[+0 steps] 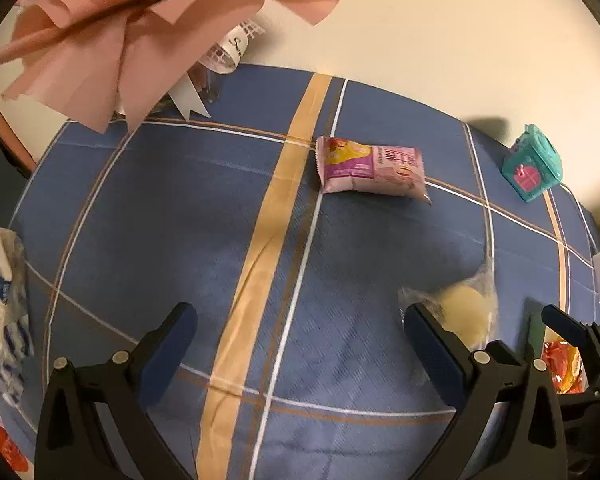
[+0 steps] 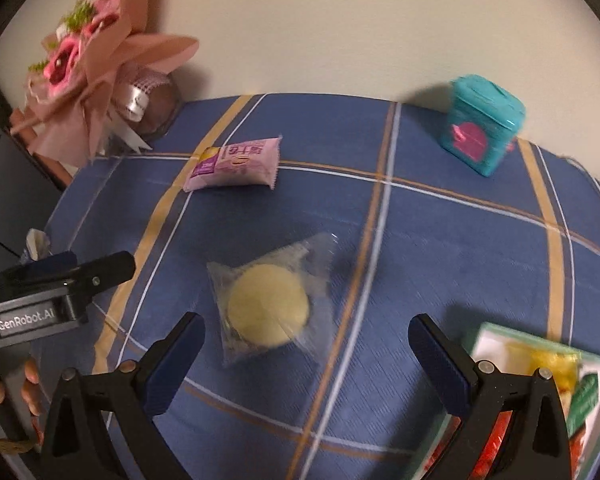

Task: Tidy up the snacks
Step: 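Move right tool to the round bun while left tool approaches the pink roll pack, then close right gripper on the round bun while left gripper grasps the pink roll pack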

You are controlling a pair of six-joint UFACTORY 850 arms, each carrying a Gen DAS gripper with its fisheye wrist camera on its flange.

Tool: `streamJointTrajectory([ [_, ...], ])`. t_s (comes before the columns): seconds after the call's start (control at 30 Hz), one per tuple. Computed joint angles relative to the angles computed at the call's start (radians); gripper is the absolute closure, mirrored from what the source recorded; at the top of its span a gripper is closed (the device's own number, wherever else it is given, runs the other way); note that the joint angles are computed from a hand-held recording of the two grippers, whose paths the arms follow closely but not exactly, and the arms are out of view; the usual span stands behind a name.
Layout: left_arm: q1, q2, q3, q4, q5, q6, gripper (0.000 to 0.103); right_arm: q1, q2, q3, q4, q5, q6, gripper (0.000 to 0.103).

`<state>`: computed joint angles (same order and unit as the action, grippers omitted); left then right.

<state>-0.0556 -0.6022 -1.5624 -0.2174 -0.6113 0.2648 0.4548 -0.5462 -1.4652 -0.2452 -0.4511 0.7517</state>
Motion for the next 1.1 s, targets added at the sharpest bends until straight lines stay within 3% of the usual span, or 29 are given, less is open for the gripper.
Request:
streamJointTrajectory([
  [0.13,0.007,-0.037,-0.042,0.003,-0.013,0.01,0.0,0.008,-0.057,-0.068,-0.003,-0.03,-0.03,0.0],
  [0.43,0.014,-0.086,-0.085,-0.012,-0.048,0.046,0.0,-0.006,-0.129,-0.123,0.156,-0.053,-0.175,0.001],
  [0.5,0.013,-0.103,-0.105,-0.005,-0.061,0.038,0.0,-0.007,-0.137,-0.126,0.176,-0.05,-0.197,0.008],
  [0.57,0.01,-0.122,-0.137,-0.025,-0.074,0.045,0.0,-0.017,-0.145,-0.127,0.258,-0.036,-0.266,0.026],
  [0.67,0.003,-0.153,-0.198,-0.095,-0.094,0.092,0.0,-0.036,-0.136,-0.105,0.391,0.01,-0.365,0.033],
  [0.83,-0.028,-0.227,-0.331,-0.111,-0.102,0.072,0.0,-0.062,-0.121,-0.084,0.419,0.031,-0.397,0.039],
  [1.0,-0.052,-0.35,-0.514,-0.121,-0.18,0.037,0.0,-0.078,-0.105,-0.067,0.382,0.03,-0.402,0.039],
  [1.1,-0.075,-0.408,-0.583,-0.042,-0.195,-0.051,0.0,-0.086,-0.098,-0.057,0.377,0.032,-0.407,0.039],
])
